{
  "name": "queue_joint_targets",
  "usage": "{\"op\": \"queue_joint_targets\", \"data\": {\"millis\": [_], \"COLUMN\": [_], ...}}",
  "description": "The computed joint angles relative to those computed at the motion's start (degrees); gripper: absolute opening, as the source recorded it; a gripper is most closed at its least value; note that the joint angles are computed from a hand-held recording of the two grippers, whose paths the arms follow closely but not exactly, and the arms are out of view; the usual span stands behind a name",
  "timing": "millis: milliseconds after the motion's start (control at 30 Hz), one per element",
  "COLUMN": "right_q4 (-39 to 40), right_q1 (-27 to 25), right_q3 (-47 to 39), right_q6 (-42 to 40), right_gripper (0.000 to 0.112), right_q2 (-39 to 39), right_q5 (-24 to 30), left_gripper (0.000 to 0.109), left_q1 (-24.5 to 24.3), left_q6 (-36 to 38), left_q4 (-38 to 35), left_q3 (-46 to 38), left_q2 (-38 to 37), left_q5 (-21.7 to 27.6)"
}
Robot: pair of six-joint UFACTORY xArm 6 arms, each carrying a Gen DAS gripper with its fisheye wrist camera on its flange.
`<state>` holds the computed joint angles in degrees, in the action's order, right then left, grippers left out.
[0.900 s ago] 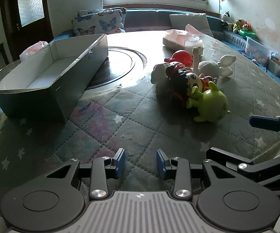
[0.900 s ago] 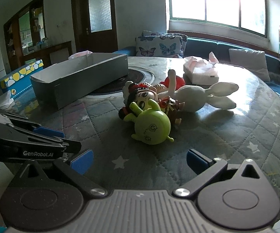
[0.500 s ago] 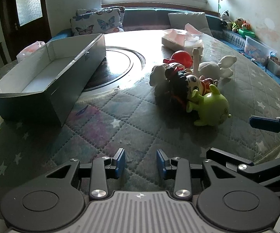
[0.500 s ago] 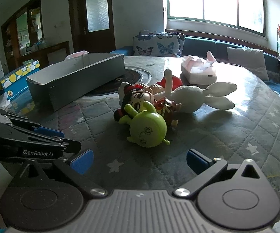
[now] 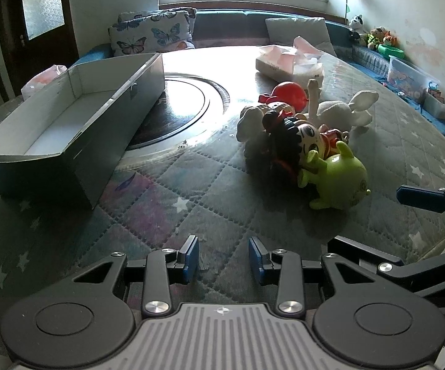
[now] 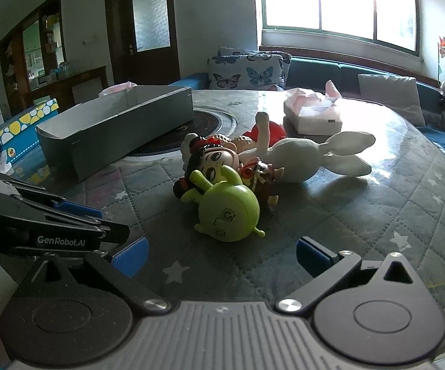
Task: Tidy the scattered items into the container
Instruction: 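Move the left gripper toward the green alien figure on the toy pile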
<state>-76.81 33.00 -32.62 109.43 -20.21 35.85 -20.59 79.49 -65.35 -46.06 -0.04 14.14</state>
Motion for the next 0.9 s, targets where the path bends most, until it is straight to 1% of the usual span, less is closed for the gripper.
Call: {"op": "queue_joint_targets", "data": {"millis": [733,900], "right_q4": [-0.2,-0.1], "right_q1": [-2.5,-3.3], "right_q3": [-1.0,-1.1], "right_q6": [-1.2,-1.9], "right_gripper": [0.102,0.099], "right_q2": [1.1,1.3], "right_q5": [-2.4,-3.2], "left_gripper": [0.039,0.039], "left_q1": [0.7,0.7], "left_q6": [-4.3,-5.8], "left_q4": [4.9,6.4], "left_q3": [-3.3,-4.2], "left_q2": [2.4,3.0], "left_q5": [2.8,3.4]}}
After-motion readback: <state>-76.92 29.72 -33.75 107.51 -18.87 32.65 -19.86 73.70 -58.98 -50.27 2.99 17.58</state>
